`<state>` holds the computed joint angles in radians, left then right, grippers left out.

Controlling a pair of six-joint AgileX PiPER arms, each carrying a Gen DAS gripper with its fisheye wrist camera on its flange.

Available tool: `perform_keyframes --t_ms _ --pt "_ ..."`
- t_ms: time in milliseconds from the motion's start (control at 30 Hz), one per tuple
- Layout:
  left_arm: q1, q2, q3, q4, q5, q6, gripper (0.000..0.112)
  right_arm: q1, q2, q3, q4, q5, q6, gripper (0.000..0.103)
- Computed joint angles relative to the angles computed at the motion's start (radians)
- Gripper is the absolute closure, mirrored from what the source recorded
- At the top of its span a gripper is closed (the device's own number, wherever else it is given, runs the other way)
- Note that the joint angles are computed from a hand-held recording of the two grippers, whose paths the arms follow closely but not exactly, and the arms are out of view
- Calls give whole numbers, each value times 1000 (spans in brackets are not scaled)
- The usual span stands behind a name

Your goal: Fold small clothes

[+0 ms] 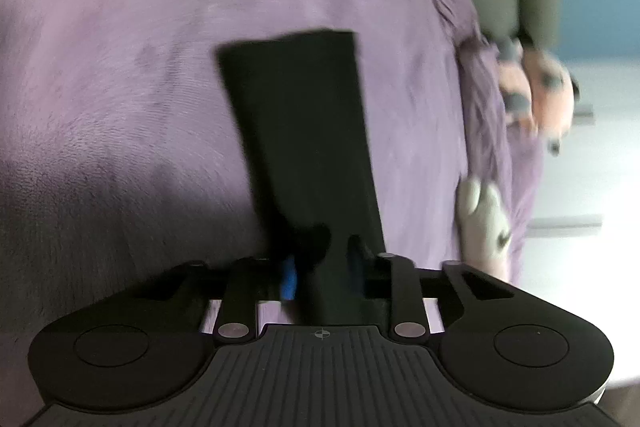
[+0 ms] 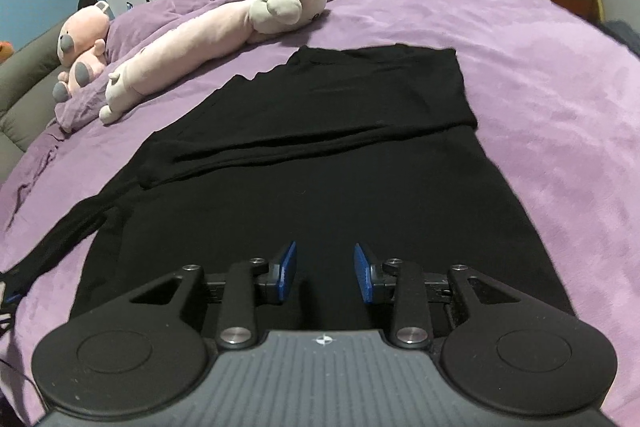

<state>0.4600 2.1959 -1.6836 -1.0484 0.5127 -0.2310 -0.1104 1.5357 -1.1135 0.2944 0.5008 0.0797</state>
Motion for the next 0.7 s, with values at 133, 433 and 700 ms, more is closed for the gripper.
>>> perform_keyframes --t_ms 133,433,700 --pt "4 28 -44 36 33 -19 106 -25 4 25 63 -10 -19 72" --pt "-277 -43 -300 360 131 298 107 -40 9 33 118 -19 -53 74" --pt "-624 94 -555 442 341 420 54 -86 6 24 202 5 -148 74"
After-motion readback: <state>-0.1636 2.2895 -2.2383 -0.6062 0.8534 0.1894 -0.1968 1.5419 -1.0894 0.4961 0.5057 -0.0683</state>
